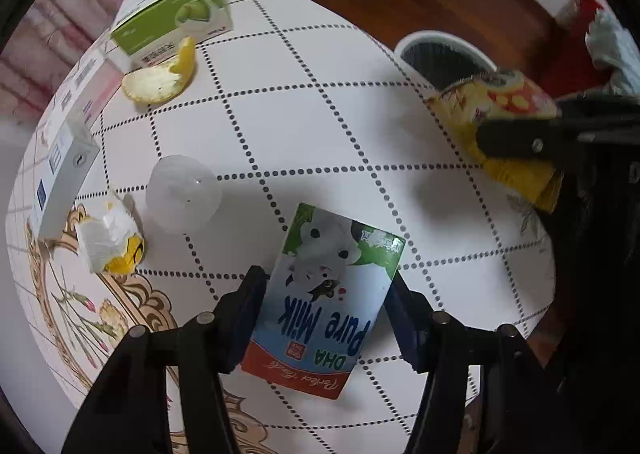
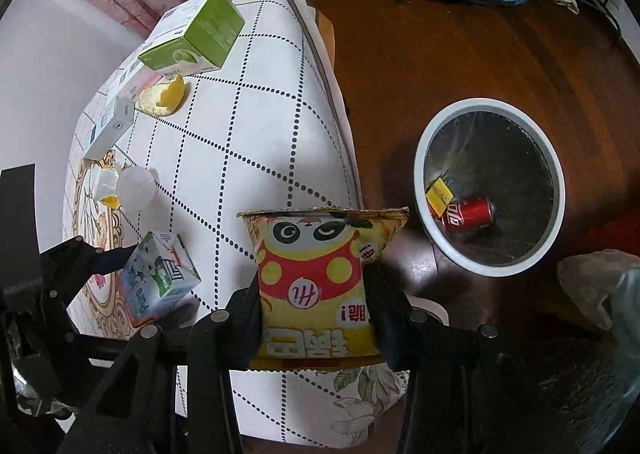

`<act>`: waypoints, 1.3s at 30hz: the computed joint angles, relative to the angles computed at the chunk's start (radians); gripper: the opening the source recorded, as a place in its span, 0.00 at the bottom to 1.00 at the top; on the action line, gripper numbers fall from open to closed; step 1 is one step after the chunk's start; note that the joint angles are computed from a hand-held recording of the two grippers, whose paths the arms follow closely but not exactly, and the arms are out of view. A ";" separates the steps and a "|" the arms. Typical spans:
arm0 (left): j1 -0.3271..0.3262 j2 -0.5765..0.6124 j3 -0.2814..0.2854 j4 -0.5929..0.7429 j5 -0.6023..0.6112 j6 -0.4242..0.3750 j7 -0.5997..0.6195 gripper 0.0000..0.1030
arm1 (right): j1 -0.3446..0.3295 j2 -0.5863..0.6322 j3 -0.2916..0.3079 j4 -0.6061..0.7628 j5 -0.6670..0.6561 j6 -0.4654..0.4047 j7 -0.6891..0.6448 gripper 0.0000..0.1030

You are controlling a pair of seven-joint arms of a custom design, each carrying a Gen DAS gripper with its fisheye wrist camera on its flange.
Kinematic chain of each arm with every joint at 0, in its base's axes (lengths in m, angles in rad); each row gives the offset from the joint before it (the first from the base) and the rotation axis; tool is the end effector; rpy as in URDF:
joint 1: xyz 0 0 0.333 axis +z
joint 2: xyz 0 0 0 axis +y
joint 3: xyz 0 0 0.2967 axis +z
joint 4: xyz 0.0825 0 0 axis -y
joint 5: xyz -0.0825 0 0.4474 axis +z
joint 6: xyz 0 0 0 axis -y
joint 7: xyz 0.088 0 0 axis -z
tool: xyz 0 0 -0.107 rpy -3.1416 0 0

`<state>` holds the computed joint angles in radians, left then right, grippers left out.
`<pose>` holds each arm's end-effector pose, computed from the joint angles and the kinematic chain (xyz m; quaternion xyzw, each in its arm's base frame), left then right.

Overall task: Collect trash
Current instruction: 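Grasp the Pure Milk carton with the left tool while the right tool grasps the yellow snack bag, then carry the carton and snack bag over the bin and release both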

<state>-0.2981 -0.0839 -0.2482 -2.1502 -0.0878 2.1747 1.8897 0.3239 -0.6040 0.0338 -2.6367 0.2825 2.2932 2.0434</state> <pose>0.5015 -0.3098 0.3971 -0.3663 0.9286 -0.0584 0.0118 0.4195 0.1622 0.4183 -0.5938 0.7869 0.0529 0.1595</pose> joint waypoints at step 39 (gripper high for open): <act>-0.177 0.301 -0.100 0.453 0.083 0.183 -0.656 0.51 | -0.381 -0.381 -0.148 -0.162 -0.171 -0.054 -0.099 0.44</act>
